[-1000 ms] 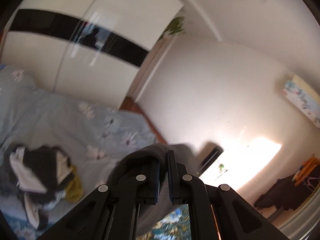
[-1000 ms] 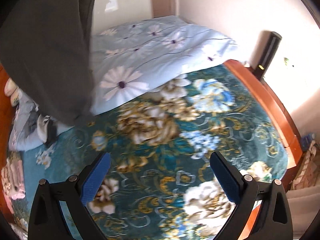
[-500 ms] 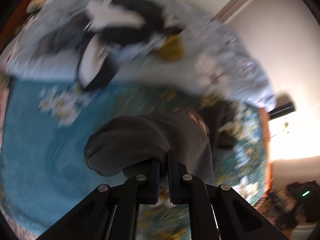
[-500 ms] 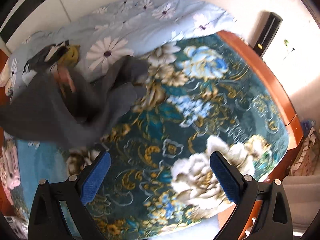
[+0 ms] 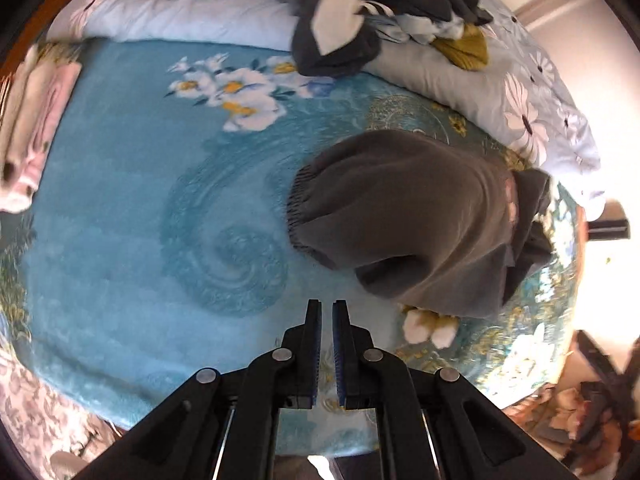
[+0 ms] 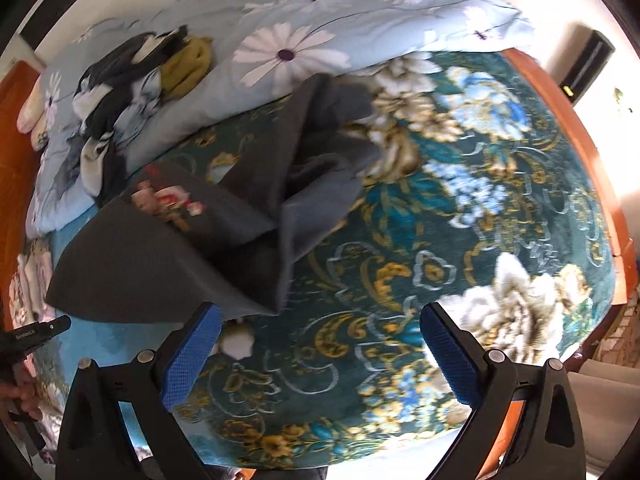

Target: Fold clothes

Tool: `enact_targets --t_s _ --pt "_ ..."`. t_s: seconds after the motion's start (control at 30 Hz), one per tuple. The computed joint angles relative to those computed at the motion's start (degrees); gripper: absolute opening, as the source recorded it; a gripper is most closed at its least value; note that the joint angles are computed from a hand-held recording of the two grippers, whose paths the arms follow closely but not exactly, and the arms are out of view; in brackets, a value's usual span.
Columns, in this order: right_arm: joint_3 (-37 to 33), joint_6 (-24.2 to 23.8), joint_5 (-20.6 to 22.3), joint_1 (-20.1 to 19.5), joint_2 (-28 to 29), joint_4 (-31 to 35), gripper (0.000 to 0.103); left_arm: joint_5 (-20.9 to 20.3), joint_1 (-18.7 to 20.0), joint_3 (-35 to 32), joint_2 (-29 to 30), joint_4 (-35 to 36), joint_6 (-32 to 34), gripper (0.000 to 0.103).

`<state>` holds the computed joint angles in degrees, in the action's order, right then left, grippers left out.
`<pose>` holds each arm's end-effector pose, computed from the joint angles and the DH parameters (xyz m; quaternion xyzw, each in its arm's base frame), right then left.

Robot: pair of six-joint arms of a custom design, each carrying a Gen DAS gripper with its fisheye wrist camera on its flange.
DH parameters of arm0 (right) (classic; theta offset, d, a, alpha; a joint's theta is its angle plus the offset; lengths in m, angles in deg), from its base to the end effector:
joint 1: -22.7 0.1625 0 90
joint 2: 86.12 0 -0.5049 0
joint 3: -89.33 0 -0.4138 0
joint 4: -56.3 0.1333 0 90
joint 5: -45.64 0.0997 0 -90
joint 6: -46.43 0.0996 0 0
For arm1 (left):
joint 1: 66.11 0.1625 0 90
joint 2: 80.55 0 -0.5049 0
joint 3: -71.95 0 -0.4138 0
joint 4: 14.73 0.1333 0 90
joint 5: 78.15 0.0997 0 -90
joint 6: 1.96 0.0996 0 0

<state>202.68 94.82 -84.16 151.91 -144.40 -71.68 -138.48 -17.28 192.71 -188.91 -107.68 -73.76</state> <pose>0.4175 -0.4017 0.1503 -0.0240 -0.9309 0.1321 0.3396 -0.0793 -0.3681 0.4511 -0.2341 0.9347 -0.1688 0.2073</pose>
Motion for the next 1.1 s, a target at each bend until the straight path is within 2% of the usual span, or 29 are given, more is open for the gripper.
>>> enact_targets --t_s 0.1,0.2,0.3,0.37,0.53,0.67,0.8,0.87,0.93,1.0,1.07,1.1 --pt "-0.7 -0.8 0.9 -0.2 1.5 -1.3 0.1 1.0 -0.7 -2.8 -0.8 0.2 -0.3 0.008" --pt "-0.8 -0.8 1.4 -0.5 2.1 -2.1 0.1 1.9 0.7 -6.4 1.9 -4.5 3.4 0.01" --pt "-0.7 -0.3 1.8 -0.9 2.5 -2.3 0.1 0.4 3.9 -10.1 7.4 -7.5 6.7 0.03" --pt "-0.4 0.0 2.1 -1.2 2.5 -2.5 0.1 -1.4 6.7 -12.4 11.8 -9.7 8.7 0.046" --pt "0.7 0.9 2.0 -1.2 1.5 -2.0 0.1 -7.9 14.5 -17.7 22.2 -12.2 8.4 0.057" --pt "1.9 2.7 1.6 -1.0 0.1 0.1 0.1 -10.6 18.1 -22.6 30.1 -7.5 6.5 0.058" --pt "3.6 6.0 2.3 -0.7 -1.7 3.3 0.1 -8.2 20.1 -29.1 37.6 4.2 6.1 0.058" --pt "4.5 7.8 2.9 -0.4 -2.5 5.0 0.1 -7.3 20.5 -32.9 41.5 12.2 8.0 0.058" --pt "5.2 9.2 3.4 -0.2 -3.1 6.0 0.1 -6.7 20.0 -33.6 42.5 14.8 8.4 0.057" --pt "5.9 10.5 4.0 0.0 -3.6 6.8 0.1 -6.2 19.6 -34.0 43.2 16.8 8.7 0.047" --pt "6.6 11.5 4.5 -0.1 -4.1 6.9 0.1 -6.5 19.0 -32.5 41.8 15.7 8.6 0.021" --pt "6.8 11.7 4.5 -0.1 -4.2 6.7 0.1 -6.8 18.8 -31.7 41.0 15.2 8.7 0.018"
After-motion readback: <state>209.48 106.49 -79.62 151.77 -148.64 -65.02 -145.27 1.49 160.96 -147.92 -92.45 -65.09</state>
